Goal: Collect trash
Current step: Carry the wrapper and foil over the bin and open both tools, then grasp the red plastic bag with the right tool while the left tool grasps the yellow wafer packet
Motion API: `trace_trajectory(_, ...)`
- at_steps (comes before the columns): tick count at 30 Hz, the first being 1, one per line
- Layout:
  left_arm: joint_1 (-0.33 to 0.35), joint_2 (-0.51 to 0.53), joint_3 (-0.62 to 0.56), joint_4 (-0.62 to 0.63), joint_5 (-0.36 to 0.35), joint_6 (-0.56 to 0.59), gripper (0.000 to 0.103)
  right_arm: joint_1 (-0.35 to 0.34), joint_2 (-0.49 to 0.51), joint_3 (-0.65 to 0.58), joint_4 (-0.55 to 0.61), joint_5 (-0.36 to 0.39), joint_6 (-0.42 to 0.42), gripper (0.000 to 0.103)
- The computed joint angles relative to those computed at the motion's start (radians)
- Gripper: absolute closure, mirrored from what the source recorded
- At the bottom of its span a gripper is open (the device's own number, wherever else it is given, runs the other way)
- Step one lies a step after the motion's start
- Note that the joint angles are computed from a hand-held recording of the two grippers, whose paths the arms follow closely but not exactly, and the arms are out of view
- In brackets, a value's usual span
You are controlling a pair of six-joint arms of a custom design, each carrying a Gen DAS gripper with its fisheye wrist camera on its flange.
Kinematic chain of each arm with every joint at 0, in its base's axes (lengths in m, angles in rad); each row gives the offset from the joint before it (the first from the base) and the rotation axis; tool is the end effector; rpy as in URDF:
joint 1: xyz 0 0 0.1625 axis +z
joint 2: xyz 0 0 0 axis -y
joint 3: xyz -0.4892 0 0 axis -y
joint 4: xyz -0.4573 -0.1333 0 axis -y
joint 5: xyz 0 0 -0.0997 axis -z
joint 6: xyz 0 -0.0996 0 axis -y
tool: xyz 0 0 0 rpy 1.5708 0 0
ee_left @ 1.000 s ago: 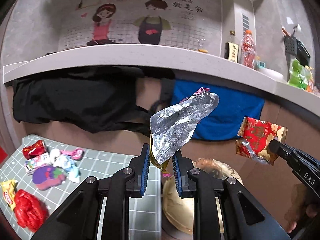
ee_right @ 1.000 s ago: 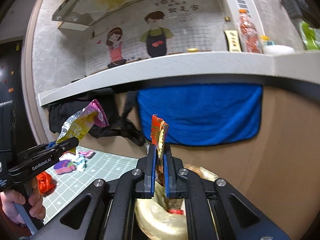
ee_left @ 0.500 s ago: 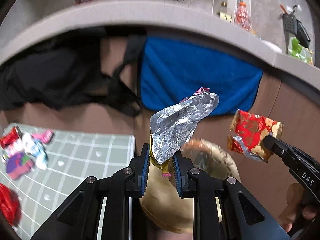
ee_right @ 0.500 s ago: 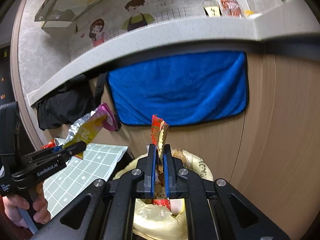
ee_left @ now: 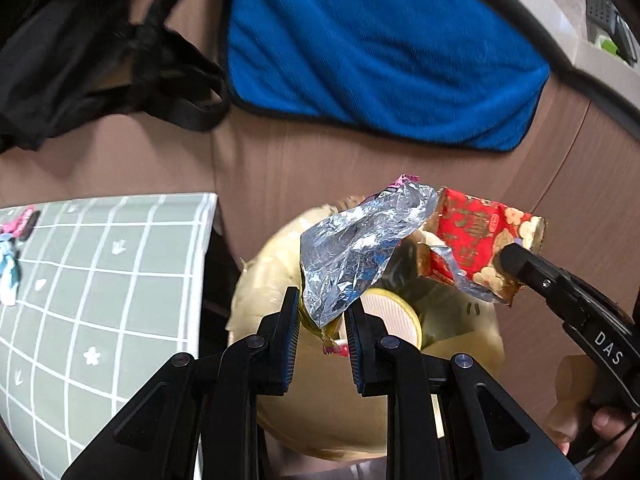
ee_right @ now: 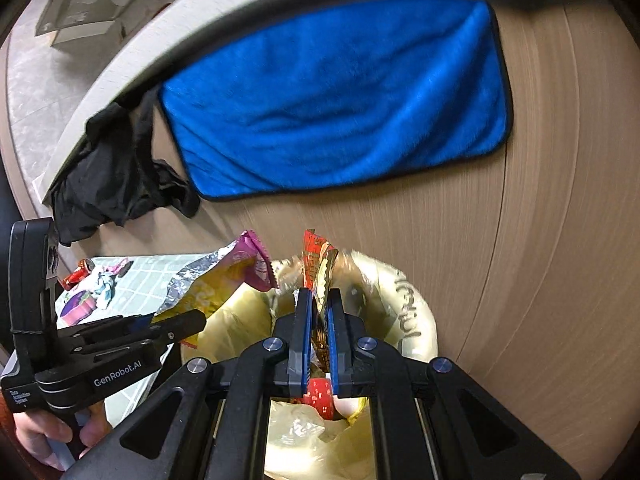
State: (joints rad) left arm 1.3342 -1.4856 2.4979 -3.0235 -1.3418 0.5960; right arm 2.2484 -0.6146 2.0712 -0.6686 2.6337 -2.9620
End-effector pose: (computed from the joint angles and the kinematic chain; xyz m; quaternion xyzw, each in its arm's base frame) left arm 0.0542 -0.4405 0.2169 0.3692 0.8968 -0.1936 0.1485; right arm 0.2964 -0.2945 -0.1144 0.0090 -0.8199 0.4938 0.2894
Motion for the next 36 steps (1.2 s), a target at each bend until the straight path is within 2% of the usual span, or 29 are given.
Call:
trace_trajectory(3,0.025,0.022,-0.027,0.051,-0.026,-0.008,0.075,-0.03,0.007,0.003,0.02,-0.035,0.04,0.095)
trace_trajectory(6,0.044,0.023,-0.054,0.125,-0.059,-0.002,0.062,-0.054,0.02,-0.008,0.071,-0.07,0.087,0.093)
trace_trajectory(8,0.053,0.015,-0.063,0.143,-0.071,0.006,0.056,-0.057,0.03,-0.013,0.075,-0.057,0.099,0.087)
trace_trajectory(10,0.052,0.004,-0.061,0.127,-0.067,0.016,0.055,-0.051,0.033,-0.007,0.05,-0.038,0.103,0.079)
trace_trajectory(13,0.054,-0.014,-0.062,0.1,-0.06,0.02,0.053,-0.04,0.02,0.011,0.006,-0.024,0.108,0.076)
trace_trajectory(17,0.069,-0.072,-0.081,0.155,-0.073,-0.002,0.053,-0.005,0.01,0.001,0.024,-0.001,0.136,0.076)
trace_trajectory(20,0.08,-0.133,-0.081,0.137,-0.079,0.013,0.053,0.043,0.018,-0.029,0.042,0.028,0.111,0.076)
trace_trajectory(22,0.094,-0.178,-0.09,0.134,-0.088,0.02,0.053,0.075,0.028,-0.058,0.036,0.045,0.052,0.076)
trace_trajectory(25,0.132,-0.233,-0.118,0.163,-0.109,0.023,0.053,0.122,0.053,-0.124,0.074,0.038,0.012,0.076)
trace_trajectory(31,0.257,-0.338,-0.203,0.244,-0.165,0.077,0.053,0.184,0.123,-0.269,0.148,-0.04,-0.063,0.076)
trace_trajectory(36,0.391,-0.371,-0.315,0.272,-0.218,0.138,0.053,0.203,0.239,-0.467,0.303,-0.191,-0.098,0.076)
